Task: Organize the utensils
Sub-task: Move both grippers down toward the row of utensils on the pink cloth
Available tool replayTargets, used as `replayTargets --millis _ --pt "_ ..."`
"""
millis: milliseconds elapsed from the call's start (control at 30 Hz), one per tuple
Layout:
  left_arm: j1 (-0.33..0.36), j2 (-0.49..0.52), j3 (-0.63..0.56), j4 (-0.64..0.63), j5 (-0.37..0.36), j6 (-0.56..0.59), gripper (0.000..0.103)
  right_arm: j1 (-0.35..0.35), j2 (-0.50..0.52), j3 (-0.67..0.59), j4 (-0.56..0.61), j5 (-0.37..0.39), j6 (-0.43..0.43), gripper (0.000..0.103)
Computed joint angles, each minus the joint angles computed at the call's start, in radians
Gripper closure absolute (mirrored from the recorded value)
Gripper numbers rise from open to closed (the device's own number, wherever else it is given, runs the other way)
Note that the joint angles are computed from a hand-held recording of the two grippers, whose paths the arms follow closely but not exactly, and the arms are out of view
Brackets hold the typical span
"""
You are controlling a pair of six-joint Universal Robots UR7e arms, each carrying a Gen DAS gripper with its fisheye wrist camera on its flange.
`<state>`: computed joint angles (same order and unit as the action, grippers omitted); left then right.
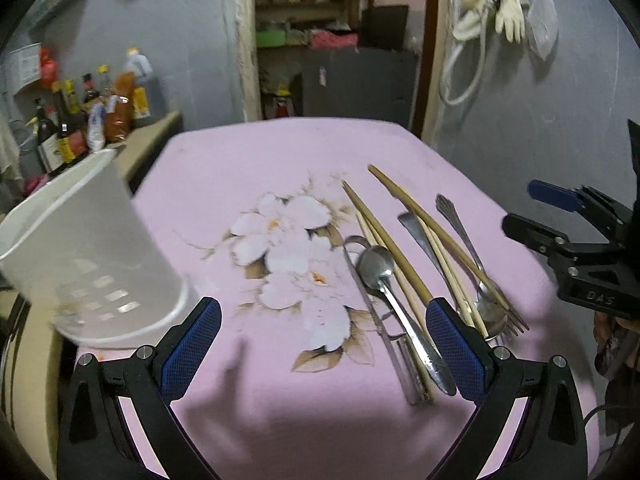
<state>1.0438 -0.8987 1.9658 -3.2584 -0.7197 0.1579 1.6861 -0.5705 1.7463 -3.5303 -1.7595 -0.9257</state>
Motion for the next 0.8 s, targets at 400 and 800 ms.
replayTargets --millis 400,800 --pt "0.067 0.030 -0.144 0.290 -0.156 -0.091 0.054 -0.016 0.009 -0.084 0.229 -0.040 0.053 0.071" --pt "0.114 0.012 -0.214 0.428 -0.236 -0.178 0.076 -0.015 0.024 -0.161 0.391 -0.077 0.133 0.072"
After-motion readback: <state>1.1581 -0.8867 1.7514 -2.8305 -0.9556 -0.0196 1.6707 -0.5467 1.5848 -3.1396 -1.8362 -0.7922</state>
